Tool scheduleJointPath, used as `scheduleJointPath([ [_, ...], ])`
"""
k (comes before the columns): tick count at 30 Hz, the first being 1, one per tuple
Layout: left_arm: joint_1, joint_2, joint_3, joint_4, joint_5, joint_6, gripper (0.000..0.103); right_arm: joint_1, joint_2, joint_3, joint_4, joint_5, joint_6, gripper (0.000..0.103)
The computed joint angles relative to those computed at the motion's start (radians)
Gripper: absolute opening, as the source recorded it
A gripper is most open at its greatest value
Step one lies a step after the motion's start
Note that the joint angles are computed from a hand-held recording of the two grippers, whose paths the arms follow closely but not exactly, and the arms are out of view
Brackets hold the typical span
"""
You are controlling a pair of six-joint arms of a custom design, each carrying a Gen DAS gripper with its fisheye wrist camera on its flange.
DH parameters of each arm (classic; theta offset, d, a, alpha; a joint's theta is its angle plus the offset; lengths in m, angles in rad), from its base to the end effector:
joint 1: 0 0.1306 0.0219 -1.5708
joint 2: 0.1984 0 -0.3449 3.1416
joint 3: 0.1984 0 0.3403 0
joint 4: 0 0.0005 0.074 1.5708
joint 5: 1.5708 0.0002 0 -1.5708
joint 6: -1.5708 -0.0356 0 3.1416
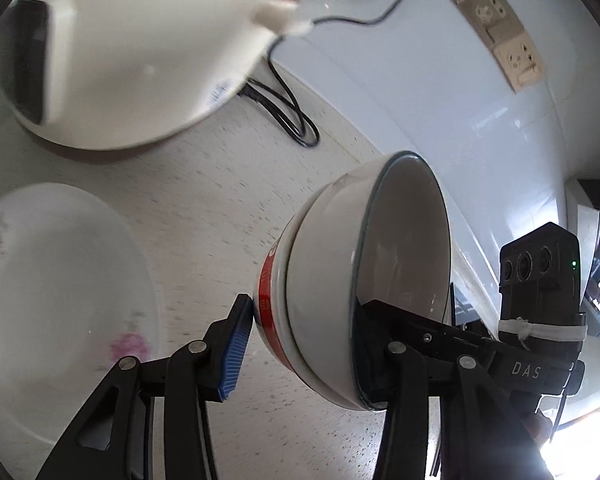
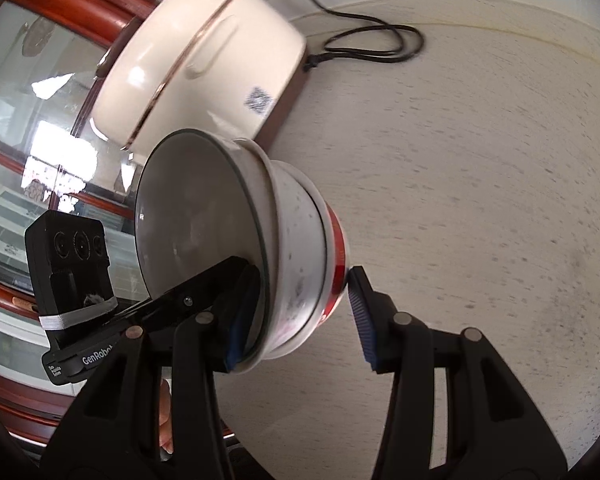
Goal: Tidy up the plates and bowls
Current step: 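Grip the bowl stack with both grippers and lift it onto the plate stack, then open both grippers and pull them back from the stacked dishes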
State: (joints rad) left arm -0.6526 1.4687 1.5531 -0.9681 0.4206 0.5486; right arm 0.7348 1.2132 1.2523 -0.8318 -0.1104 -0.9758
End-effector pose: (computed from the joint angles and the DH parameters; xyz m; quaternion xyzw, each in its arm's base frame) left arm 0.3576 -0.2922 0.4201 0.1181 0.9159 -0.3483 0.1607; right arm 0.2825 0.2599 0.4064 0.0903 0.9197 0.3193 0.2099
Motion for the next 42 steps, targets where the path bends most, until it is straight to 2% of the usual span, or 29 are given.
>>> scheduleJointPath([
  [11, 0.156, -0.128, -0.099, -0.028, -0.037, -0.023, 0.046, 0.078, 0.260, 0.273, -0.009, -0.055, 0.065, 0.050],
  [18, 0.224, -0.158, -0.157, -0.042, -0.037, -0.034, 0.046, 0.098, 0.370, 0.363, -0.013, -0.100, 0.064, 0.050],
  [22, 0.245, -0.146, -0.166, -0.045, -0.025, -0.030, 0.046, 0.108, 0.376, 0.371, -0.025, -0.118, 0.053, 0.050],
  [25, 0.282, -0.149, -0.178, -0.057, -0.004, -0.057, 0.046, 0.107, 0.384, 0.373, -0.021, -0.137, 0.047, 0.050],
  [33, 0.276, -0.135, -0.176, -0.046, -0.021, -0.073, 0.052, 0.092, 0.346, 0.322, 0.022, -0.152, 0.060, 0.051],
  [34, 0.273, -0.143, -0.184, -0.034, -0.026, -0.069, 0.054, 0.094, 0.330, 0.308, 0.036, -0.131, 0.070, 0.051],
  [36, 0.268, -0.168, -0.197, 0.001, -0.051, -0.068, 0.064, 0.105, 0.293, 0.286, 0.045, -0.068, 0.097, 0.053],
  [38, 0.249, -0.197, -0.210, 0.025, -0.110, -0.072, 0.071, 0.130, 0.285, 0.310, 0.028, 0.005, 0.118, 0.062],
  [42, 0.224, -0.255, -0.234, 0.051, -0.183, -0.079, 0.073, 0.197, 0.235, 0.295, -0.014, 0.225, 0.158, 0.068],
])
